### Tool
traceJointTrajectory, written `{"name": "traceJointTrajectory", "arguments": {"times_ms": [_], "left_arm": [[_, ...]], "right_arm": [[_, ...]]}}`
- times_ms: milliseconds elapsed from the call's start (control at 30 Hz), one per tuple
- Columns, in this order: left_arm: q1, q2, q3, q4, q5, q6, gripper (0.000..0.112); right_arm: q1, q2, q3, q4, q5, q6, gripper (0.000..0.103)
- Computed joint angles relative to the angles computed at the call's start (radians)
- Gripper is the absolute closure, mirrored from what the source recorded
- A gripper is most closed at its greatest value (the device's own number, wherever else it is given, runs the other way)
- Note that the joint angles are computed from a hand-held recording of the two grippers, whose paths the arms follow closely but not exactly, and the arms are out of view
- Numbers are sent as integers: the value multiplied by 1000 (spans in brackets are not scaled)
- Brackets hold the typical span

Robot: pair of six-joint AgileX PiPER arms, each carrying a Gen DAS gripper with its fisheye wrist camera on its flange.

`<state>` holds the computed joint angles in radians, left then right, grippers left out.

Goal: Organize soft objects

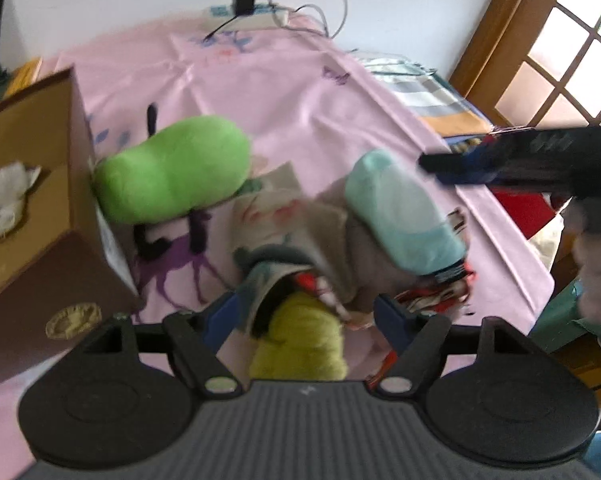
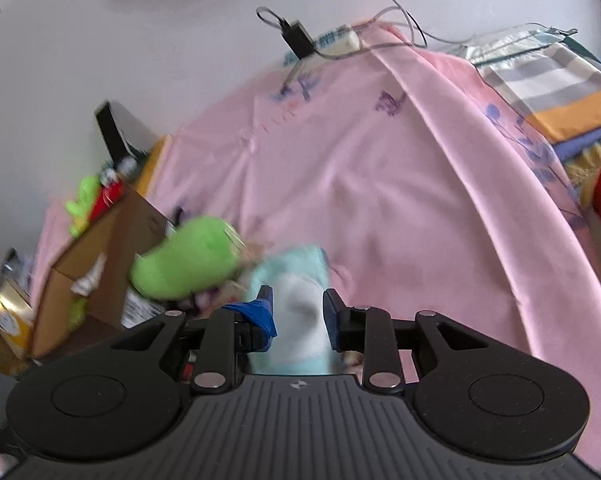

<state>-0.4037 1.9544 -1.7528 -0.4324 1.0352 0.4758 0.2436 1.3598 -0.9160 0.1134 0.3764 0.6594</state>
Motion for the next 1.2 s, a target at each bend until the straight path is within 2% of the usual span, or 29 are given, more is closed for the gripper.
{"name": "traceJointTrajectory", "arguments": {"times_ms": [100, 200, 333, 500, 533, 567, 633, 733, 867, 967, 1200], "left_arm": [[16, 4, 21, -4, 14, 8, 30], [30, -7, 58, -35, 15, 25, 21], [28, -8, 76, -54, 17, 37, 20], [24, 1, 76, -63, 17, 41, 21], [25, 4, 78, -71, 17, 44, 24], [27, 10, 74, -79, 23, 46, 41], [31, 31, 53, -77, 53, 41, 62], [45, 41, 54, -86, 60, 45, 62], [69, 40, 61, -121, 62, 76, 68], [79, 21, 75, -131, 60, 112, 72], [142, -43, 130, -160, 77, 196, 75]], "right_arm": [[-11, -9, 1, 95, -45, -91, 93], [-8, 5, -25, 202, -55, -225, 93], [6, 48, -63, 326, -34, -376, 93], [26, 87, -96, 398, -13, -446, 93], [30, 90, -99, 408, -9, -452, 93], [30, 94, -104, 432, 0, -475, 93], [23, 104, -111, 519, 23, -558, 93], [-12, 125, -124, 724, 110, -747, 93], [-34, 152, -136, 872, 241, -867, 93], [-17, 176, -158, 858, 281, -838, 92], [50, 217, -203, 732, 263, -695, 92]]}}
